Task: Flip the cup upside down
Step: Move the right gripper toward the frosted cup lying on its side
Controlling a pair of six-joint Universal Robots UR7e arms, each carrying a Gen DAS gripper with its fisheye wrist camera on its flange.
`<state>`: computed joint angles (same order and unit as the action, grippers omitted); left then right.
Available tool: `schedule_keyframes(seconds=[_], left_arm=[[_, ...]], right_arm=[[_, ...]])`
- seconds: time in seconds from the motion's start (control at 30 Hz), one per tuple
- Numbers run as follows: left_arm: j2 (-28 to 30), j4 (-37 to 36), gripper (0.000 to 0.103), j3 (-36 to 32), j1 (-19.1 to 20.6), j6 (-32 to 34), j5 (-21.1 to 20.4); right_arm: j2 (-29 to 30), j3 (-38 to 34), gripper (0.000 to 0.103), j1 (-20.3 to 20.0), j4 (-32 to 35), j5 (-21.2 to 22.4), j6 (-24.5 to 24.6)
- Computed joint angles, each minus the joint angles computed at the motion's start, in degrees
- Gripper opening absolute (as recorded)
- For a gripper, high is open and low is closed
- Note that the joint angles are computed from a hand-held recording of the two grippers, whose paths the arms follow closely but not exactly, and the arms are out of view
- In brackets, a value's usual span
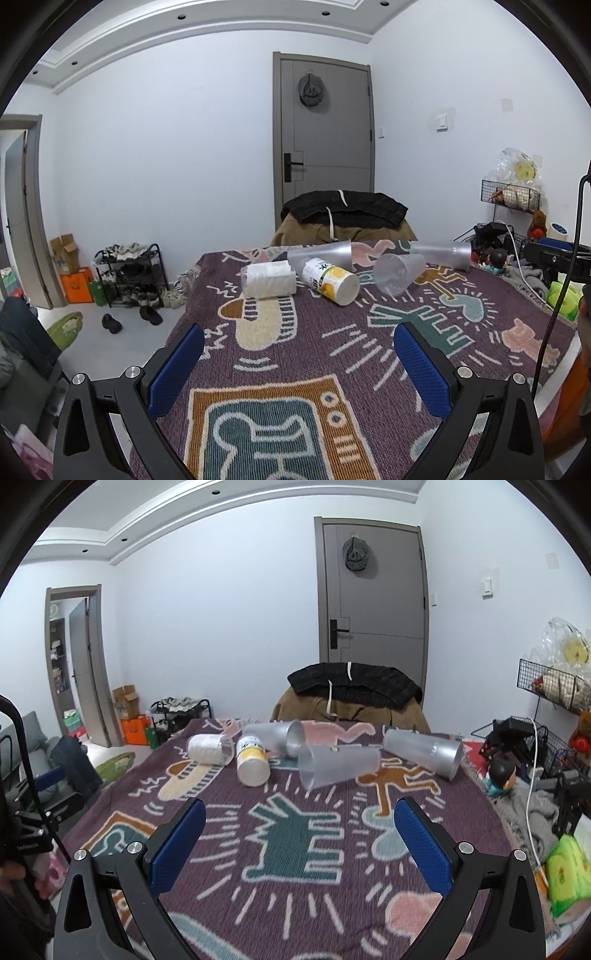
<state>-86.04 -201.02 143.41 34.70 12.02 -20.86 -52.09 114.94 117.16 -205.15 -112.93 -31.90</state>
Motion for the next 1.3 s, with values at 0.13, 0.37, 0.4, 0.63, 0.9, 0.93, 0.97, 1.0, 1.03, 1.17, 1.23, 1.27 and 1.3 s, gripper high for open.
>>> schedule_keyframes(seconds=[0.13,0.37,0.4,0.63,0.9,0.93,0.97,1.0,1.03,1.17,1.23,1.27,1.3], left_arm=[[1.0,-1.4,0.103,-2.6,2.3,1.7,-1.1],[2.6,-2.1,0.103,-7.0,5.7,4.5,-2.5],[3.0,-2.4,0.103,-7.8,6.3,5.1,-2.8],[3.8,-1.3,0.103,-11.7,10.0,4.5,-4.6],[4.6,-0.2,0.103,-15.1,13.6,3.2,-6.5],[4.8,-0.1,0.103,-15.5,13.9,3.2,-6.4],[5.1,-0.1,0.103,-15.9,14.2,3.5,-6.4],[5.4,-0.2,0.103,-16.2,14.5,3.6,-6.2],[5.7,-0.2,0.103,-16.7,15.0,3.6,-6.1],[6.5,0.7,0.103,-18.3,16.6,2.9,-5.2],[6.6,1.3,0.103,-18.9,17.5,2.1,-5.1],[6.7,1.7,0.103,-19.2,18.1,1.5,-5.1],[6.8,2.2,0.103,-19.4,18.5,0.8,-5.3]], right_arm=[[1.6,-4.0,0.103,0.3,2.9,-1.0,-2.0],[6.5,-13.8,0.103,1.1,8.4,-2.9,-7.7],[7.2,-15.2,0.103,1.1,9.5,-2.9,-8.7],[12.9,-26.9,0.103,1.3,20.4,-4.6,-16.2],[19.8,-41.2,0.103,0.9,34.5,-6.3,-23.1],[20.7,-42.8,0.103,0.9,35.8,-6.7,-23.9],[21.8,-44.9,0.103,0.8,37.8,-7.2,-24.6],[22.8,-47.1,0.103,0.7,40.6,-7.5,-24.8],[23.6,-49.0,0.103,0.6,42.9,-7.7,-24.8],[28.0,-57.6,0.103,0.3,51.1,-8.9,-26.1],[29.8,-61.1,0.103,0.3,54.2,-9.2,-26.9],[31.2,-63.5,0.103,0.3,56.0,-9.7,-27.4],[32.4,-65.5,0.103,0.3,57.4,-10.1,-27.8]])
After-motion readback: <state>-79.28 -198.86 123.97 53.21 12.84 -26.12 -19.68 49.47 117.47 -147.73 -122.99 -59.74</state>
